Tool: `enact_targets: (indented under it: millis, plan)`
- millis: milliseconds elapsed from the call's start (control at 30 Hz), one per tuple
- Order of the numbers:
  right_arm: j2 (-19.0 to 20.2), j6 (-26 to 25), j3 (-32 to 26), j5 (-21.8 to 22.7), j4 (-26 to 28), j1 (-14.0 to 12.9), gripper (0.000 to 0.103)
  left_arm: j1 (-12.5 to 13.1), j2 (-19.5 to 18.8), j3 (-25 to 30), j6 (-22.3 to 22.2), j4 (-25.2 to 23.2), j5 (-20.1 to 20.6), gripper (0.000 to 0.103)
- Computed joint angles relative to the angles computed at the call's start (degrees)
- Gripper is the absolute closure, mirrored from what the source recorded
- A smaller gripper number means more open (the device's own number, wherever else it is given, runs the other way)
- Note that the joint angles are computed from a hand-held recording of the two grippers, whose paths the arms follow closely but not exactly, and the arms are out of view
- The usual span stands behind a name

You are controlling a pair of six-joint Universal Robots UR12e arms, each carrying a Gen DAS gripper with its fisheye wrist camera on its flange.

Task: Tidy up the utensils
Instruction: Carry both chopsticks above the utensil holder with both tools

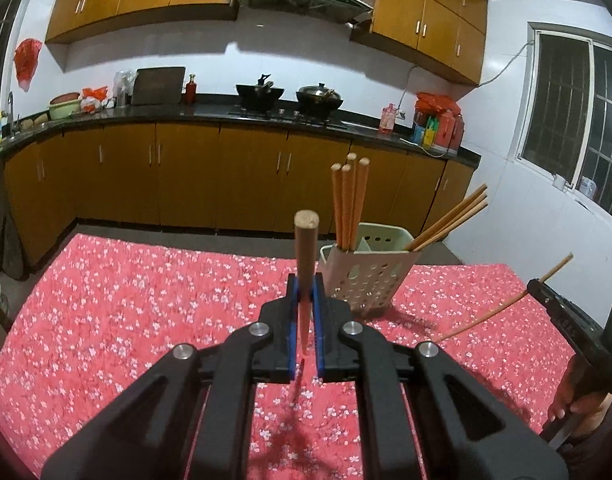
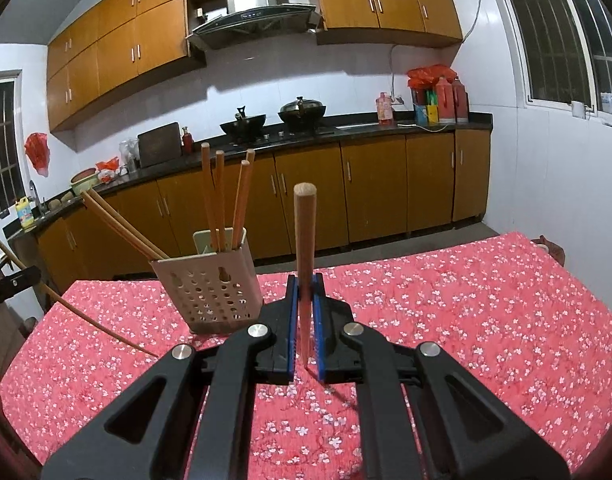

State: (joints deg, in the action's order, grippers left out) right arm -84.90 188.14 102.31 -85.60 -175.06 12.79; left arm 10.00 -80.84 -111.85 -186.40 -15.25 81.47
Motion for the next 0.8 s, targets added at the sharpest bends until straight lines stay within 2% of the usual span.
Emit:
enact_targets:
  millis: [167,367,467,600,800]
  plan:
    - [-0.9,1.4,-1.2,4.1,-0.9,-1.0,0.095,-0.1,0.1,1.5,1.7,0.2,-2.5,0.095]
    - [-0.6,3.6,-3.8,8.5,-7.2,-1.2,0.095,-1.2,-0.7,4.4,4.0,2.6,-4.2,0.095]
    - [0.7,4.3,-5.8,8.7,-11.4,-0.4,0.095,-2.0,-1.6,6.4,4.7,3.9,-3.8,0.095]
    - [3.8,3.6,-9.5,6.5,-16.1,1.3,0.095,-2.7,-3.3,9.0,4.0,5.0,-3.3,0.095]
    - [7.5,1.1,-13.0,4.9,-16.3,2.8,0.095,-3.7,-6.9,12.7,3.7,5.1,-0.9,0.095]
